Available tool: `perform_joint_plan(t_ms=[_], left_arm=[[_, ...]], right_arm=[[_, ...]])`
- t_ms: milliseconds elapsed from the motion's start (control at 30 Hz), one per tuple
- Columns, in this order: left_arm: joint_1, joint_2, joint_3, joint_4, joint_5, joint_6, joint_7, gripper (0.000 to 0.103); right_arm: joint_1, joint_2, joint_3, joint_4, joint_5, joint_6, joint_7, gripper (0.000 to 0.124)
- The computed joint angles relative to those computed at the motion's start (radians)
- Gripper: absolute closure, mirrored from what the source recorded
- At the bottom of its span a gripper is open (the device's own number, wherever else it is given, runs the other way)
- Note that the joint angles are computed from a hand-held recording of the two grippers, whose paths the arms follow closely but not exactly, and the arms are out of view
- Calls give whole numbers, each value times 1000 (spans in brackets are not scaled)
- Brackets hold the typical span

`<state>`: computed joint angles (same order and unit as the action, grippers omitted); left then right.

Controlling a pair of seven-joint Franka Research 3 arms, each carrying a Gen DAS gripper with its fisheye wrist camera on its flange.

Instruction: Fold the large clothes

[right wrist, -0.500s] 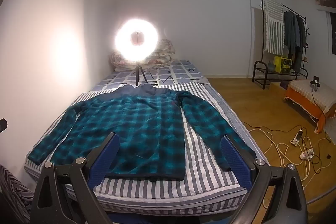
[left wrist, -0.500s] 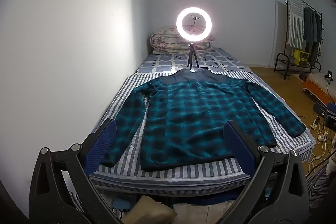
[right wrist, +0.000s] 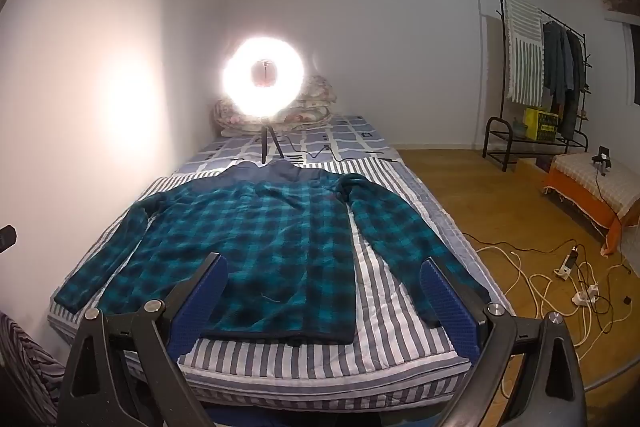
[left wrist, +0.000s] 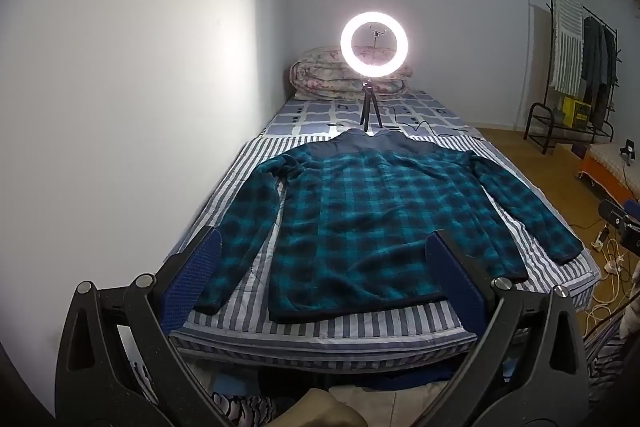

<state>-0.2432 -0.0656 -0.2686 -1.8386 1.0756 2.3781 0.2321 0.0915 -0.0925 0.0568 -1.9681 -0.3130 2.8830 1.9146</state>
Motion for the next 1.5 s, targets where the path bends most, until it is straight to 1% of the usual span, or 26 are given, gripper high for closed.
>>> perform_joint_plan(t_ms=[67, 133, 267, 367, 500, 733, 1500], left_arm=[[0, 1, 0, 1, 2, 0, -2, 0], [5, -13, 1, -30, 19, 14, -23, 0], [6, -3, -1, -24, 35, 15, -35, 0], [5, -9, -3, -16, 20, 3, -28, 0], [9, -10, 2, -15, 7, 11, -18, 0], [9, -1, 0, 8, 11, 1, -9, 0], [10, -5, 2, 6, 10, 4, -10, 0]], right_arm=[[1, 8, 2, 6, -5, 1, 6, 26], [3, 11, 1, 9, -11, 0, 13, 26], [6, 10, -2, 9, -19, -1, 19, 26], [8, 10, -3, 10, -19, -2, 19, 26], [9, 11, -3, 12, -21, -3, 23, 26], [9, 10, -3, 12, -13, -3, 13, 26], [10, 12, -4, 12, -17, 0, 19, 26]])
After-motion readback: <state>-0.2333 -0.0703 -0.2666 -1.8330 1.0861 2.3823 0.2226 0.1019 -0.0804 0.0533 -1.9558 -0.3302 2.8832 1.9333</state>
